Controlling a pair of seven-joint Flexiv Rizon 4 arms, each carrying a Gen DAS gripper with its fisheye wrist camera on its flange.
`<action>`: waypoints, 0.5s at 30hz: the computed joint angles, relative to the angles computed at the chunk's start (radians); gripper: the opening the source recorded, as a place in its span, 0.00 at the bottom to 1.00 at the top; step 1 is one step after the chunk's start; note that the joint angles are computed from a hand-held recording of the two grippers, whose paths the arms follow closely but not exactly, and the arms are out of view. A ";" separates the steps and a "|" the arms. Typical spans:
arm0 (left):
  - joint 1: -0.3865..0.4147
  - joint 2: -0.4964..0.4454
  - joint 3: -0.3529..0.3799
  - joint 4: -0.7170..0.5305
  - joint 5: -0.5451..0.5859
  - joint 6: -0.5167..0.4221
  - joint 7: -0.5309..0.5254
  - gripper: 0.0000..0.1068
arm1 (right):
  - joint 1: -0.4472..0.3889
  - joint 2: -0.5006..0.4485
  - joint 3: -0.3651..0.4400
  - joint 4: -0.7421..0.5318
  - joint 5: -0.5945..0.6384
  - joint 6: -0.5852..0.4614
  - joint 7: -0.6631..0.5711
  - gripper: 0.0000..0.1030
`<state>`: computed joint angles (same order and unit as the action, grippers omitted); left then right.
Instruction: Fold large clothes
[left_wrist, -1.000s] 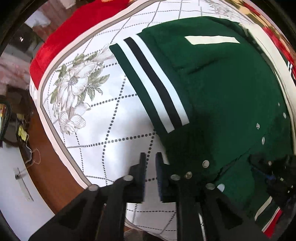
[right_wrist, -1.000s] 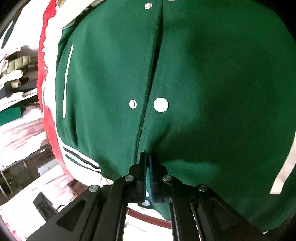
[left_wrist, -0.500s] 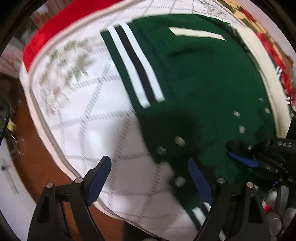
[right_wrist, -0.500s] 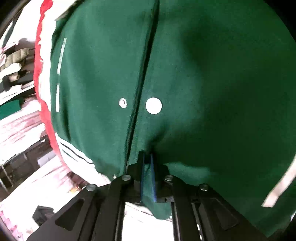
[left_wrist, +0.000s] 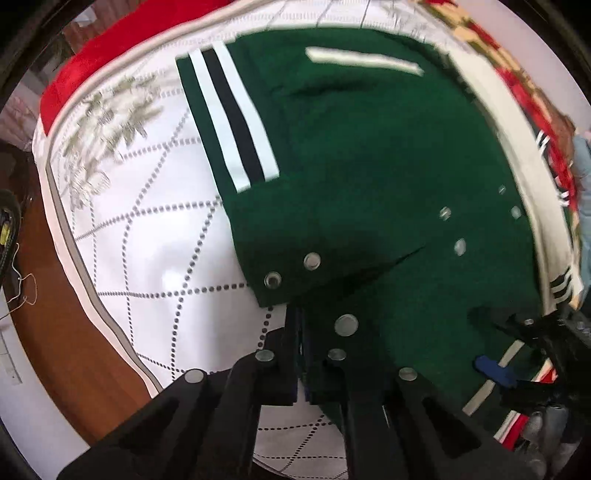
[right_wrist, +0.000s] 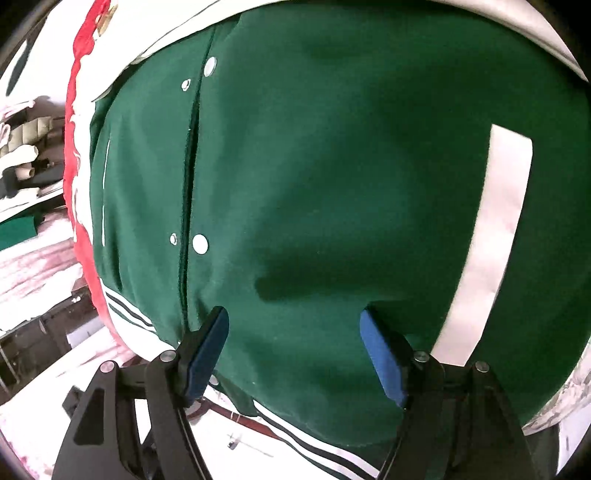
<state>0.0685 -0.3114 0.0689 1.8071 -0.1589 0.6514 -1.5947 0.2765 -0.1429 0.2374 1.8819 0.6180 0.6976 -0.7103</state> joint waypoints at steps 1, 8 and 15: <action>0.005 0.014 0.001 0.010 -0.010 0.005 0.011 0.00 | 0.001 0.001 0.001 -0.002 -0.001 0.002 -0.004 0.73; 0.088 0.084 0.007 0.138 -0.283 -0.106 0.006 0.22 | 0.011 -0.020 0.005 -0.040 -0.005 -0.011 -0.022 0.73; 0.076 0.152 0.002 0.295 -0.472 -0.036 0.003 0.57 | 0.005 -0.026 0.002 -0.045 -0.024 -0.045 -0.027 0.73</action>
